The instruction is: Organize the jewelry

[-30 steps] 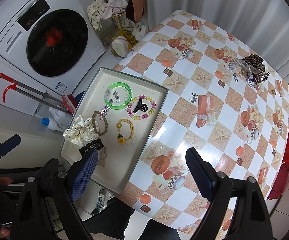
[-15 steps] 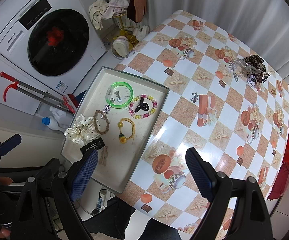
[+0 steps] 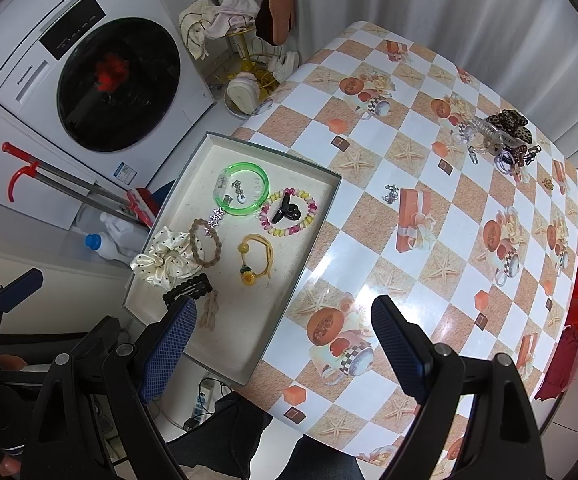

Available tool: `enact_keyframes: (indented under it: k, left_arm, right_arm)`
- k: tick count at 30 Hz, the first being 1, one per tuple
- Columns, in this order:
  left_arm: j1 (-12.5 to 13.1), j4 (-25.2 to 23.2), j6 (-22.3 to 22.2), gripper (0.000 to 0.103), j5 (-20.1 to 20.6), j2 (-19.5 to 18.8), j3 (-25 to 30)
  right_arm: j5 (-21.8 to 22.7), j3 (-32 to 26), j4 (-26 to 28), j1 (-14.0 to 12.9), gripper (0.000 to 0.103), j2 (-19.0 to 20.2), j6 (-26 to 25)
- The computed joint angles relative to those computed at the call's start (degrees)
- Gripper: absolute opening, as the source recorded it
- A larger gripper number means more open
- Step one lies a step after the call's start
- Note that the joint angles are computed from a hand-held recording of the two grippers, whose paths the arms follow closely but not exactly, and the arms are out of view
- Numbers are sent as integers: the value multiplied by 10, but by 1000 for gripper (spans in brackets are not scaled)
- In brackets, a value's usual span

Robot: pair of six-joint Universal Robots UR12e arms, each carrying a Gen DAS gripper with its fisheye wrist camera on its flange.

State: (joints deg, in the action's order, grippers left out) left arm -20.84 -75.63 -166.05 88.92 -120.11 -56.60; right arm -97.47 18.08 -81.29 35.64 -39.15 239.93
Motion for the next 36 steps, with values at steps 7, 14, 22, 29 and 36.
enact_keyframes:
  k: [7,14,22,29,36]
  left_arm:
    - [0,1,0,103,0,0,-1]
    - [0,1,1,103,0,1,-1]
    - [0,1,0,103,1,1,-2]
    - [1,0,-3,103,-1,1,-2]
    - [4,12,7,103,-6,7,-15]
  right_arm:
    - [0,-2,1,0,91,1,1]
    - [0,-6,2,1,91,3,2]
    - [0,2,-2,1,91,-1,0]
    - [1,-4,1,1,91,2,2]
    - [1,0,-2,1,91,0,2]
